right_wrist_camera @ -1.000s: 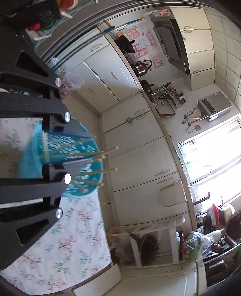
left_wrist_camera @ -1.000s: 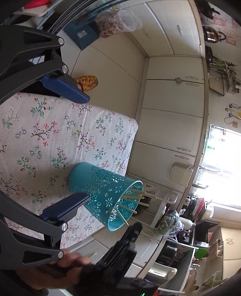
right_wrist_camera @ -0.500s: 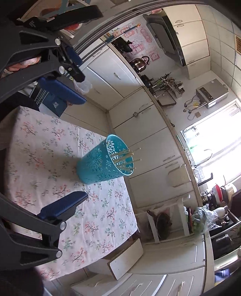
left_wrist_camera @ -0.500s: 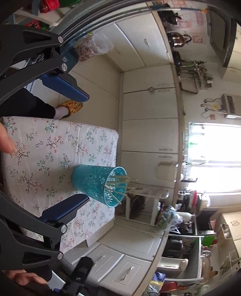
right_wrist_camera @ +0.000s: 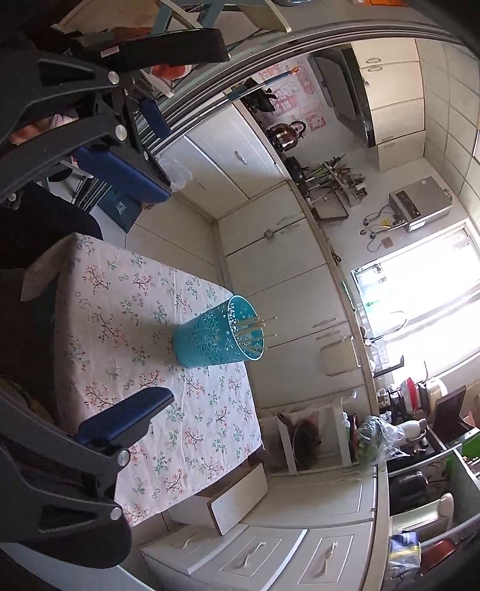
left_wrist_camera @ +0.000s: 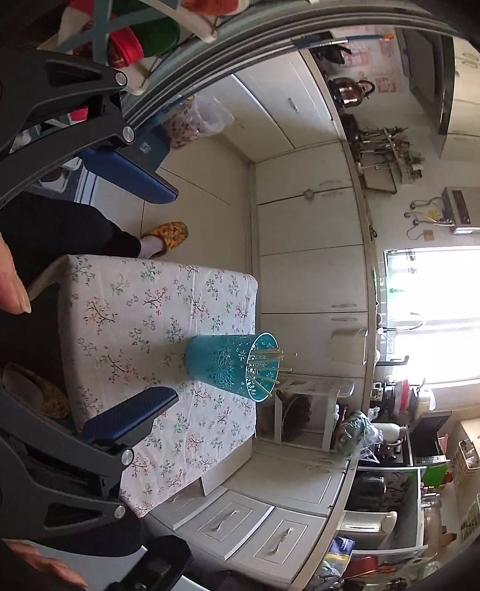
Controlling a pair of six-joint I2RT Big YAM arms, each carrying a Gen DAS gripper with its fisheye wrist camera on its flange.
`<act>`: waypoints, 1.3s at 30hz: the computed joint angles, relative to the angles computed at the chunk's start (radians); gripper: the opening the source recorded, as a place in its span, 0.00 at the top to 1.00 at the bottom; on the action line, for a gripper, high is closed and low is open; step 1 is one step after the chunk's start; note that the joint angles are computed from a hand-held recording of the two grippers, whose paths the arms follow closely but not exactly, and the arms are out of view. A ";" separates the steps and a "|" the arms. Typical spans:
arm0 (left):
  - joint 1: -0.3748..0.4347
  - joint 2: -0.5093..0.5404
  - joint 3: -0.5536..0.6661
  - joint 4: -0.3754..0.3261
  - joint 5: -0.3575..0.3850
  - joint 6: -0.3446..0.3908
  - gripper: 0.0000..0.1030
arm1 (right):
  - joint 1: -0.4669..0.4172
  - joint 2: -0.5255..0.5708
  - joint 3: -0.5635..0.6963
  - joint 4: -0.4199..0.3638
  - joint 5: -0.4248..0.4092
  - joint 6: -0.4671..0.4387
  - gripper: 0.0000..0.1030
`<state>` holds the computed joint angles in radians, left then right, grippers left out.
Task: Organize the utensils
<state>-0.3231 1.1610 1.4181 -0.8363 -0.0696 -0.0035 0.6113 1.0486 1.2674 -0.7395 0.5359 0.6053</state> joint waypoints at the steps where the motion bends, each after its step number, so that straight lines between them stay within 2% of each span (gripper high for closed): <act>1: 0.000 -0.017 -0.016 0.004 0.003 -0.011 0.07 | 0.018 -0.003 -0.008 -0.002 0.018 0.010 0.07; 6: -0.004 -0.079 -0.072 0.008 0.014 -0.019 0.07 | 0.099 -0.018 -0.053 -0.009 0.105 0.044 0.07; 9: -0.004 -0.100 -0.087 0.000 0.027 -0.026 0.07 | 0.125 -0.027 -0.064 -0.005 0.143 0.042 0.07; 13: -0.017 -0.122 -0.101 0.001 0.008 -0.027 0.08 | 0.144 -0.038 -0.069 0.006 0.188 0.035 0.07; 24: -0.026 -0.139 -0.107 -0.001 -0.018 -0.037 0.08 | 0.159 -0.045 -0.077 0.017 0.196 0.022 0.07; 39: -0.009 -0.152 -0.113 0.000 -0.001 -0.040 0.07 | 0.165 -0.050 -0.079 0.020 0.206 0.012 0.07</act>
